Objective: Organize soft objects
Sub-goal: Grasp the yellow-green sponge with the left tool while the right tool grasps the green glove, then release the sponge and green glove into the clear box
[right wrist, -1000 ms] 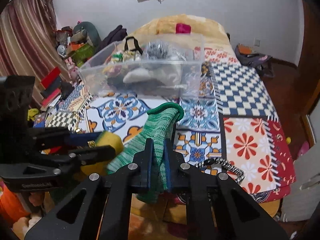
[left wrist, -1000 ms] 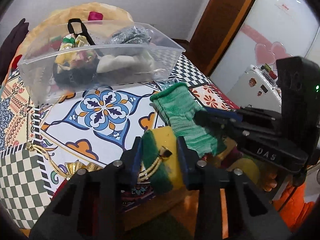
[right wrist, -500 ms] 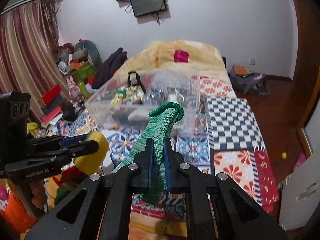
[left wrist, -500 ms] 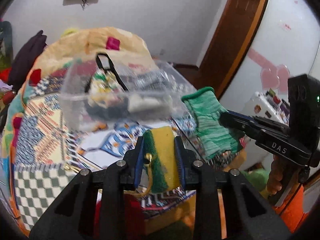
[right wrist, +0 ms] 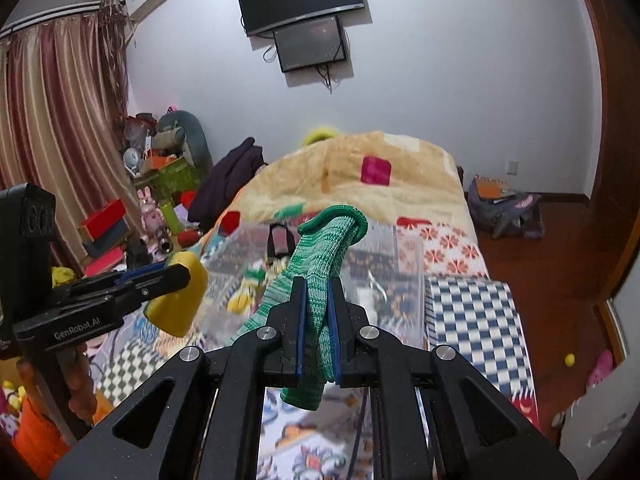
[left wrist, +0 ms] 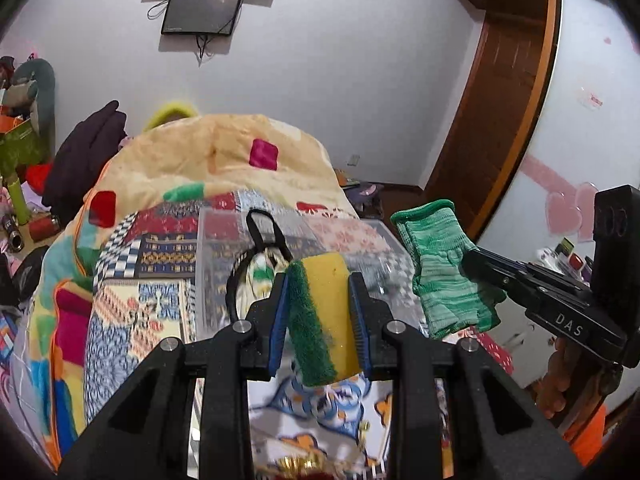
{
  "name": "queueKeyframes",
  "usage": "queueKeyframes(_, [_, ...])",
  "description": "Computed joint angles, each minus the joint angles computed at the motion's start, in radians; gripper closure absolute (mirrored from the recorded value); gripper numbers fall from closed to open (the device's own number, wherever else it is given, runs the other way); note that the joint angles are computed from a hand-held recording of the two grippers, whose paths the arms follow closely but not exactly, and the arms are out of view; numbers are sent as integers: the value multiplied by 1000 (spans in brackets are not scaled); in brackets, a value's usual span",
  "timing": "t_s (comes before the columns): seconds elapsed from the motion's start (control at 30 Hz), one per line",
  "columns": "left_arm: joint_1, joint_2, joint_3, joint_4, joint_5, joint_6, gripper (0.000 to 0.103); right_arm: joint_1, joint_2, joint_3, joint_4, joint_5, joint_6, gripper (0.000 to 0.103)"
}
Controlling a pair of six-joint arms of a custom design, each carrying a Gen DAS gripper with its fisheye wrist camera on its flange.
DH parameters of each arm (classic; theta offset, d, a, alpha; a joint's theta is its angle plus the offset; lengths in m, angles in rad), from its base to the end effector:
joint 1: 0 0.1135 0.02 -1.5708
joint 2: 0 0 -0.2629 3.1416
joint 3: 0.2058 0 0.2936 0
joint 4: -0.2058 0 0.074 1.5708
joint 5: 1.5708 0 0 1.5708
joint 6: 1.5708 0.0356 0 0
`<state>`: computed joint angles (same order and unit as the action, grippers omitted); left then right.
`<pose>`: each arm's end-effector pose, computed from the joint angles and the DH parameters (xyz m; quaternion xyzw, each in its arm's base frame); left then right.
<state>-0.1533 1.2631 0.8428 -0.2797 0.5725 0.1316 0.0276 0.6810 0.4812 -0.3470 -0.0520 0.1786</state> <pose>0.3002 -0.0659 0.2346 0.2414 0.8441 -0.2604 0.4018 0.2028 0.0074 0.2238 0.0530 0.8699 0.0729 0.4848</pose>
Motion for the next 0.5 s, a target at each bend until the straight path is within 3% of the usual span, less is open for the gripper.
queueKeyframes(0.3, [-65,177,84,72,-129,-8,74,39,294,93,176,34,8,94])
queueKeyframes(0.5, [-95,298,159,45,-175,9,74,68,485,134,210,75,-10,94])
